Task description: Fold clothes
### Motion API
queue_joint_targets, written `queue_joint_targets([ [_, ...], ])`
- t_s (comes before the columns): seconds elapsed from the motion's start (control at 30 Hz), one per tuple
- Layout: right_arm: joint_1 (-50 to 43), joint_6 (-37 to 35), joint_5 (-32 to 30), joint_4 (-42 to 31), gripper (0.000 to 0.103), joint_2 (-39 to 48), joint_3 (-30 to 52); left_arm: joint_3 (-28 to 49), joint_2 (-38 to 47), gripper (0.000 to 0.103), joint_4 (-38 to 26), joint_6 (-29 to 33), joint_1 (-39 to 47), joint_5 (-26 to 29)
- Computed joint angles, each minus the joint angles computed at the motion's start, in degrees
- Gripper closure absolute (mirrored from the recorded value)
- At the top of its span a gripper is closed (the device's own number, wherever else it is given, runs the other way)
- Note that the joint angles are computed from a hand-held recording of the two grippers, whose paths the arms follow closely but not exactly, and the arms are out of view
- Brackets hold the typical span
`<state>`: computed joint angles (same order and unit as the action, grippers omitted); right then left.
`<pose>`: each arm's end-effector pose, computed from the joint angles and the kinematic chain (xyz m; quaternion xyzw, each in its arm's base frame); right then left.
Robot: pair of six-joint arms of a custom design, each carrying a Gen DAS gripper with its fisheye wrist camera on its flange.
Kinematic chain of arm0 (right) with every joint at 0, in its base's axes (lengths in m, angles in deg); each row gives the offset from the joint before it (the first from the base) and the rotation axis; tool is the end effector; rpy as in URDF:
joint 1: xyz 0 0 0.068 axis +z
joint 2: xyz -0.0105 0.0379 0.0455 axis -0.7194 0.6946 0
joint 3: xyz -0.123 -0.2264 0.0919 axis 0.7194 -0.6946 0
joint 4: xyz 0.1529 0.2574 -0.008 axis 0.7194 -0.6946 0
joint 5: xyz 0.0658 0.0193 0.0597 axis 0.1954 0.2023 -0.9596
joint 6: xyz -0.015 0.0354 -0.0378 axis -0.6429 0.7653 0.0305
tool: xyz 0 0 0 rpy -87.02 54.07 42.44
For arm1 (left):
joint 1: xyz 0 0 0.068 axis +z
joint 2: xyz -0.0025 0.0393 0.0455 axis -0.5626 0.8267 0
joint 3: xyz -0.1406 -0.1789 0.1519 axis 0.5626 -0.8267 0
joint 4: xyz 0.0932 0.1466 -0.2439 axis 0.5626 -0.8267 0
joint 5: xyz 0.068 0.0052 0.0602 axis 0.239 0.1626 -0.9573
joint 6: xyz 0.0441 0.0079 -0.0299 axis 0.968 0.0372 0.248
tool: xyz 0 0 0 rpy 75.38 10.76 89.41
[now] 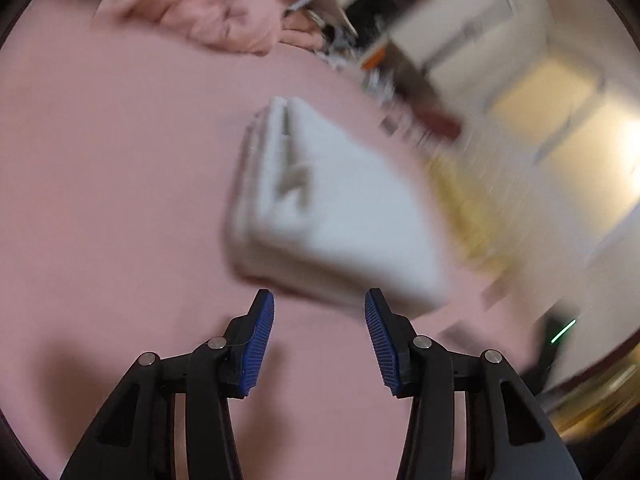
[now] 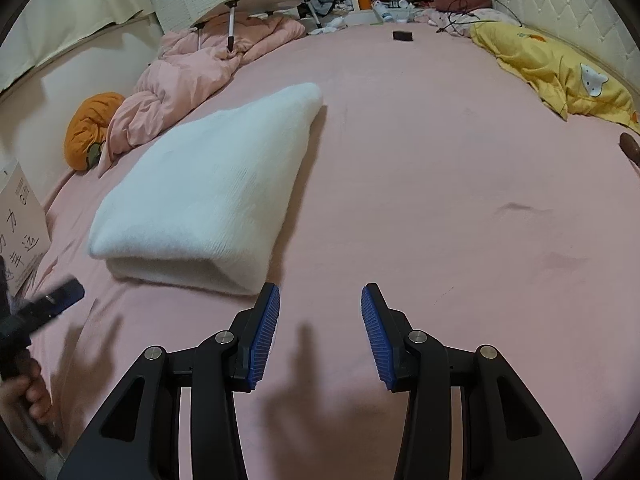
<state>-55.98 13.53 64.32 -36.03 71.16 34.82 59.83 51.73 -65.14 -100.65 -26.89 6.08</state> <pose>0.3141 -0.0432 0.1099 -0.0176 0.9438 0.1197 0.3077 0.2760 0.0139 0.0928 -0.1533 0.8570 -0.3623 0.3329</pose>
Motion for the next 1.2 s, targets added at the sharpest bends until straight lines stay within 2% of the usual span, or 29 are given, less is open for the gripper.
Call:
queue_joint_targets([
  [0.03, 0.1, 0.1, 0.1, -0.1, 0.059, -0.1, -0.1, -0.7, 1.8, 0.057, 4.6, -4.2, 0.0, 1.1],
  [0.1, 0.3, 0.2, 0.3, -0.1, 0.059, -0.5, -0.4, -1.5, 7.9, 0.057, 17.7, -14.1, -0.3, 2.6],
  [0.17, 0.2, -0.1, 0.3, 0.0, 0.059, -0.9, -0.7, 0.3, 13.7, 0.057, 24.6, -20.9, -1.1, 2.4],
  [0.23, 0.0, 0.1, 0.2, -0.1, 0.059, -0.9, -0.7, 3.0, 17.7, 0.057, 24.8, -24.7, -3.2, -1.8],
  [0.33, 0.2, 0.4, 0.2, -0.4, 0.059, -0.8, -0.5, 2.9, 24.9, 0.058, 38.6, -34.3, -4.7, -6.1],
  [0.37, 0.3, 0.2, 0.3, -0.6, 0.059, -1.0, -0.5, 3.0, 26.2, 0.070, 41.5, -36.1, -5.1, -7.8],
  [0.4, 0.2, 0.1, 0.2, -0.7, 0.059, -1.1, -0.6, 3.8, 26.2, 0.091, 40.1, -35.8, -5.7, -10.0],
  [0.57, -0.2, 0.3, -0.7, -0.9, 0.059, -0.9, -0.3, 5.2, 20.2, 0.091, 26.0, -27.6, -7.5, -13.8],
  [0.63, -0.2, 0.4, -0.7, -0.7, 0.059, -0.8, -0.3, 5.3, 16.0, 0.066, 17.5, -22.7, -7.9, -16.4],
  [0.67, -0.2, 0.3, -0.8, -0.8, 0.059, -0.7, -0.2, 5.8, 14.9, 0.061, 14.3, -20.4, -8.1, -18.1],
  [0.7, -0.2, 0.3, -0.8, -1.0, 0.059, -0.6, -0.1, 4.7, 13.9, 0.066, 15.0, -19.0, -7.9, -19.0],
  [0.73, -0.2, 0.2, -0.8, -1.2, 0.059, -0.5, 0.0, 3.9, 13.2, 0.084, 15.4, -18.2, -7.4, -18.6],
  [0.77, -0.1, 0.3, -0.7, -1.2, 0.059, -0.5, 0.0, 3.8, 13.5, 0.085, 15.3, -17.5, -6.6, -16.8],
  [0.87, -0.1, 0.1, -0.6, -1.2, 0.059, -0.6, -0.1, 3.4, 14.3, 0.084, 16.8, -16.4, -4.5, -13.0],
  [0.93, -0.2, -0.3, -0.5, -1.1, 0.059, -0.7, -0.1, 1.3, 14.3, 0.075, 20.3, -19.4, -2.6, -9.9],
  [0.97, -0.2, -0.5, -0.5, -1.0, 0.059, -0.8, -0.2, 0.2, 14.8, 0.066, 22.9, -21.9, -0.6, -7.8],
  [1.07, 0.0, -1.6, -0.1, -0.4, 0.059, -0.7, -0.1, -1.8, 14.1, 0.065, 25.2, -23.1, 4.0, -6.4],
  [1.13, 0.1, -3.0, -0.3, -0.2, 0.059, -0.3, 0.3, -4.2, 9.1, 0.065, 20.3, -20.3, 7.2, -7.7],
  [1.2, 0.1, -6.2, -2.6, -0.5, 0.059, 0.6, 0.9, -4.3, -0.3, 0.065, 6.2, -11.2, 5.6, -14.8],
])
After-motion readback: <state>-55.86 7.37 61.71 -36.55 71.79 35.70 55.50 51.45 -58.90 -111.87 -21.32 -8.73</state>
